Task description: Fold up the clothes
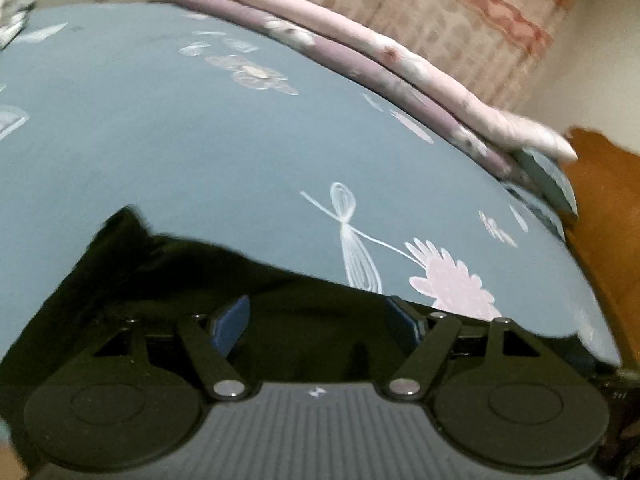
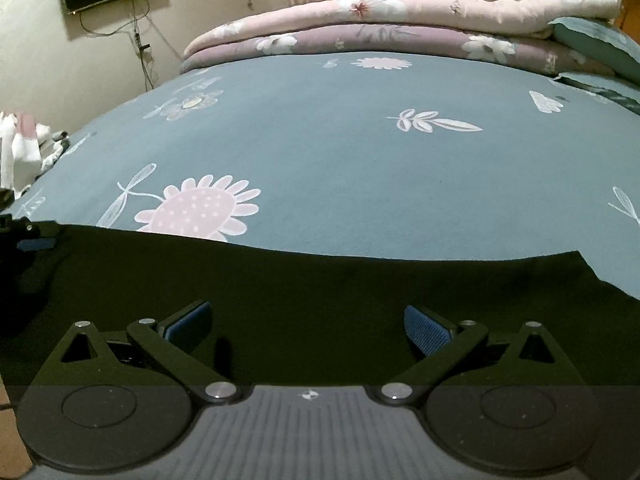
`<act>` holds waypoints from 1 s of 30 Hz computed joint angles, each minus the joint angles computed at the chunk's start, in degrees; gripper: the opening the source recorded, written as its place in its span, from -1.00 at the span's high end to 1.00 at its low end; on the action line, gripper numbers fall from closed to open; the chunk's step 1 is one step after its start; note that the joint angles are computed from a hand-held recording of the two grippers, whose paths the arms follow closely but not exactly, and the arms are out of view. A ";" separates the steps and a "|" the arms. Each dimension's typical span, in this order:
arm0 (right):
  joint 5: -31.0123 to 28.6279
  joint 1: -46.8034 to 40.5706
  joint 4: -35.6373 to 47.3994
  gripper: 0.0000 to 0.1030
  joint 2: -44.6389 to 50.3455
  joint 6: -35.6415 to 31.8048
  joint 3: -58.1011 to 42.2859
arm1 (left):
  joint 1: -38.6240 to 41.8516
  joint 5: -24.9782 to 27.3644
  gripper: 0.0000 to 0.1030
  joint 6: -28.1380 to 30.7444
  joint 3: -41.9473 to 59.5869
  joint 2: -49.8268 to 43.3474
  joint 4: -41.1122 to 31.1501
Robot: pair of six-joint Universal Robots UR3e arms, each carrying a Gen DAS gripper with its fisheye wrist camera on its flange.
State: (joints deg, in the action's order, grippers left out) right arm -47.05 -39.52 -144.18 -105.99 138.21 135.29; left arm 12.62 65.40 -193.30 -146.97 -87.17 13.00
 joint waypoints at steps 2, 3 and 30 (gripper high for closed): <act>0.40 -0.51 1.12 -1.00 -0.22 -0.41 -0.25 | 0.26 0.81 -0.46 -1.00 -0.89 2.88 -2.28; 0.66 -0.90 1.80 -1.00 -0.81 -0.80 -0.08 | -0.23 1.98 -0.46 -1.37 -0.62 4.44 -4.31; 2.36 -3.11 4.41 -1.00 -1.33 -1.78 -0.14 | -14.73 25.12 -0.49 -3.40 0.48 14.67 -18.92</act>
